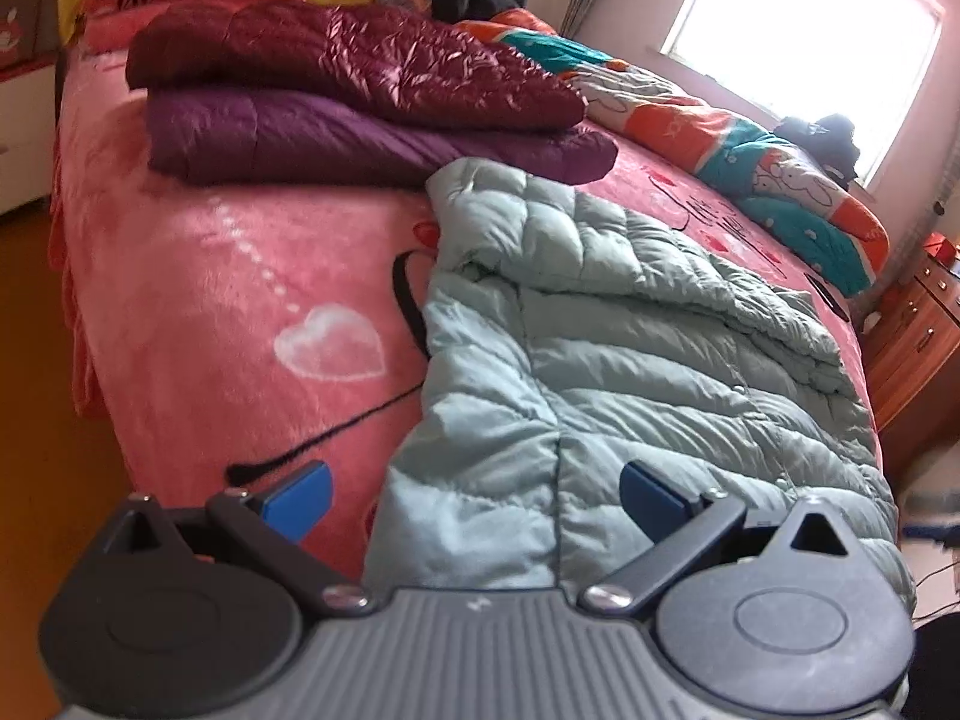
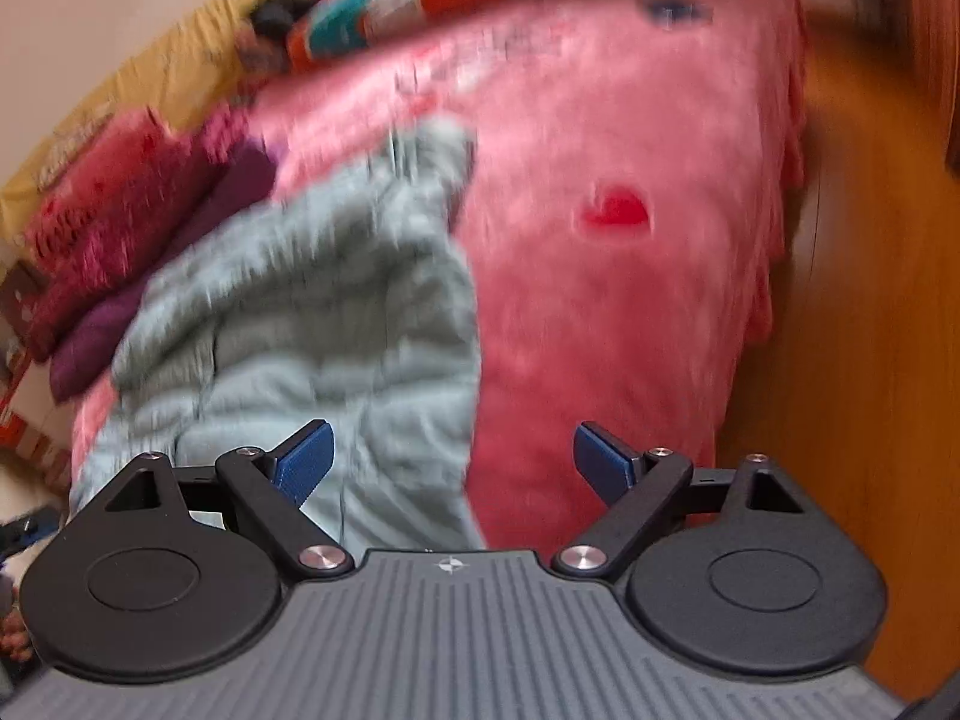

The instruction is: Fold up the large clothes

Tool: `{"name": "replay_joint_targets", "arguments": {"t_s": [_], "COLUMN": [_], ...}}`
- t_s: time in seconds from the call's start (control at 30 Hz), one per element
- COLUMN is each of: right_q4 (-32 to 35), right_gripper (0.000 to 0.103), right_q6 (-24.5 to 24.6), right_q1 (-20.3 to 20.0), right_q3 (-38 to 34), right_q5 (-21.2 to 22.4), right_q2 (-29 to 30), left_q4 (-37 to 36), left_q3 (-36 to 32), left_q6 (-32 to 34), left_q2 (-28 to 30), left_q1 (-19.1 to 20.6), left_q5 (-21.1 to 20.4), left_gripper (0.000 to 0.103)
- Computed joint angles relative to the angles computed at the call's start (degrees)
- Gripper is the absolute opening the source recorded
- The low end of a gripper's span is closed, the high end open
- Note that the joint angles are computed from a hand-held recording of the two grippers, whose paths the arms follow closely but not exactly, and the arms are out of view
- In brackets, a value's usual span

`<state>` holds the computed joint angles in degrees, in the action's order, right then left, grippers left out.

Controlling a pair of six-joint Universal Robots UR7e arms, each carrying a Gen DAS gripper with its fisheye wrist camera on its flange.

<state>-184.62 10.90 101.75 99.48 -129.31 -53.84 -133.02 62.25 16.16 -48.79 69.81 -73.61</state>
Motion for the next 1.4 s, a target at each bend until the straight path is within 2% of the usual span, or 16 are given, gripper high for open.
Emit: {"name": "replay_joint_targets", "arguments": {"t_s": [0.03,0.1,0.23,0.37,0.43,0.53,0.67,0.77,0.87,0.97,1.07,1.13,1.2,1.27,1.33,1.4], "right_q4": [5.2,11.6,21.4,25.1,28.0,30.9,33.8,33.7,30.5,24.4,16.2,10.1,7.6,10.3,15.4,22.3], "right_gripper": [0.103,0.103,0.103,0.103,0.103,0.103,0.103,0.103,0.103,0.103,0.095,0.092,0.091,0.091,0.091,0.092], "right_q6": [3.1,6.4,8.9,7.8,7.7,8.3,9.3,8.1,7.5,6.6,5.6,4.2,3.6,2.4,0.4,-2.0], "right_q1": [-0.4,-1.1,-2.3,-2.6,-2.3,-2.2,-2.9,-2.9,-2.8,-3.1,-3.9,-4.6,-4.7,-4.8,-4.6,-3.7], "right_q3": [0.1,-0.1,-1.1,-2.2,-3.5,-4.6,-4.7,-4.8,-3.4,-0.3,3.3,5.6,6.6,6.4,4.4,1.5], "right_q5": [1.4,4.2,10.3,14.2,14.8,15.6,19.6,21.9,23.1,25.1,28.7,31.9,33.1,33.2,33.2,31.1], "right_q2": [-1.0,-2.0,-2.8,-2.2,-1.5,-0.7,-1.0,-0.5,-0.7,-2.1,-3.4,-4.0,-4.2,-4.9,-4.3,-3.3], "left_q4": [1.1,3.4,7.1,10.5,11.4,14.2,18.8,21.5,22.2,21.6,20.7,20.8,22.7,24.9,26.2,26.6], "left_q3": [-0.4,-1.4,-2.1,-2.9,-3.1,-4.2,-6.2,-6.8,-6.1,-5.5,-4.9,-5.1,-5.9,-6.8,-7.1,-7.0], "left_q6": [-0.7,-1.6,-1.7,-1.4,-1.4,-2.4,-4.2,-4.6,-4.1,-4.3,-4.5,-4.2,-4.2,-3.6,-2.6,-1.6], "left_q2": [0.1,0.2,0.2,0.4,0.3,0.3,0.4,0.0,-0.8,-1.5,-2.0,-1.8,-1.2,-0.8,-0.5,-0.5], "left_q1": [0.2,0.6,0.8,0.9,0.9,1.4,2.3,2.7,3.0,3.4,4.1,3.9,3.5,3.1,2.7,2.4], "left_q5": [-0.5,-1.8,-3.4,-4.7,-5.6,-8.5,-13.7,-18.0,-21.2,-24.1,-28.0,-27.6,-25.4,-23.2,-22.1,-21.4], "left_gripper": [0.101,0.101,0.101,0.101,0.101,0.101,0.101,0.101,0.1,0.098,0.098,0.098,0.098,0.098,0.098,0.098]}}
